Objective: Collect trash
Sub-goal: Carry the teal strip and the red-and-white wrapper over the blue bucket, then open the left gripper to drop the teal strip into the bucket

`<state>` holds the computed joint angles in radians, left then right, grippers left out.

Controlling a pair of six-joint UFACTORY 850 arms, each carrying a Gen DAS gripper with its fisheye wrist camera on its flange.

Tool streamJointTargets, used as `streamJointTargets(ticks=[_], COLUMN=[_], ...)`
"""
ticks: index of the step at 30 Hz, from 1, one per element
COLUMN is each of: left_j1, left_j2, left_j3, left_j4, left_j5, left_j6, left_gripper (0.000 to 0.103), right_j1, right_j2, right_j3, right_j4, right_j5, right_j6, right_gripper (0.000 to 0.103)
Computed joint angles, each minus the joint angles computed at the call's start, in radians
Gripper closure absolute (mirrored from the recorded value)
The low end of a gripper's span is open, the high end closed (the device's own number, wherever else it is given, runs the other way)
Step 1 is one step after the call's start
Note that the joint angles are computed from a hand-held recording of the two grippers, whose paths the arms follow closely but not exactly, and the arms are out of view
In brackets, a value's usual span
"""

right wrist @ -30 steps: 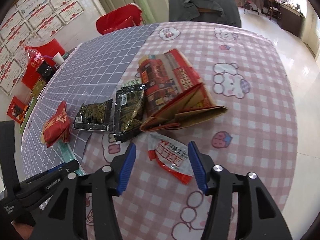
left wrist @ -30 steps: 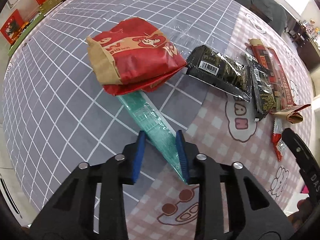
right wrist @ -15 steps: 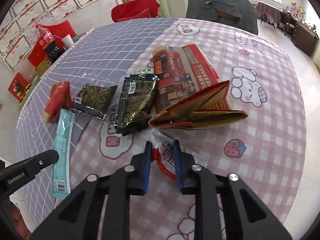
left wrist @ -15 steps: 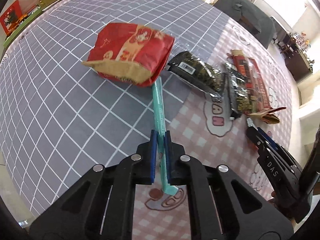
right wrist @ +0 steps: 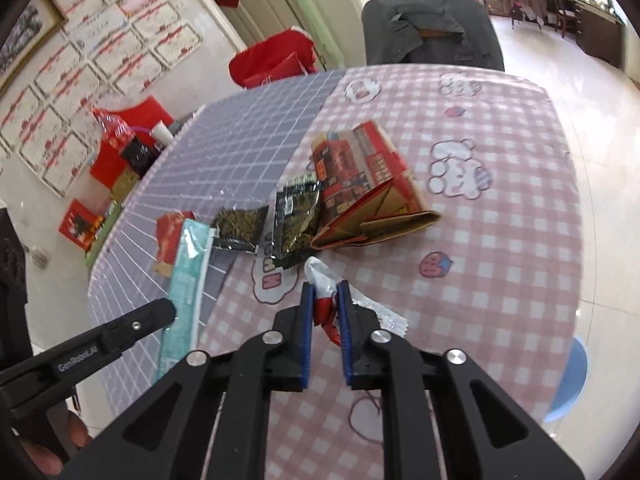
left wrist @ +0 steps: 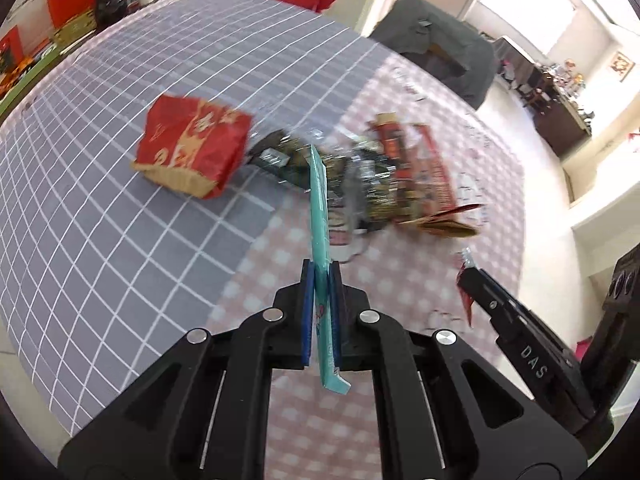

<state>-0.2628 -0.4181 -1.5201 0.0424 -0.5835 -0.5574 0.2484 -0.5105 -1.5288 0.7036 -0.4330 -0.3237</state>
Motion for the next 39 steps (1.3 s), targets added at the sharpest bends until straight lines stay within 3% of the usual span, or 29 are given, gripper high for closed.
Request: streamJointTargets(ticks=[15, 27, 34, 39], left_j1=[-0.173, -0.329, -0.4, -0.435], left_j2=[-0.079, -0.252, -0.393, -0.501], left_j3=[-0.205, -0.449, -0.648, -0.803], left_j4=[-0.082, -0.238, -0.257, -0.267], left_j5=[0.006, -0.077, -0.172, -0.253], left_j6=[0.169, 0.392, 0.453, 0.477], left_gripper=[0.096, 0.095, 0.096, 0.096], right_j1=[-0.138, -0.298, -0.379, -0.437], right_j2=[0.262, 0.444, 0.504, 0.519], right_j3=[0.244, 0.453, 0.529, 0.57], right_j4=[0.098, -0.112, -0.348, -0.386], right_j5=[0.116, 0.201, 0.243, 0.253], right_j6=[-0.02, 0.229, 0.477, 0.529], right_gripper=[0.091, 0.091, 0.091, 0.091])
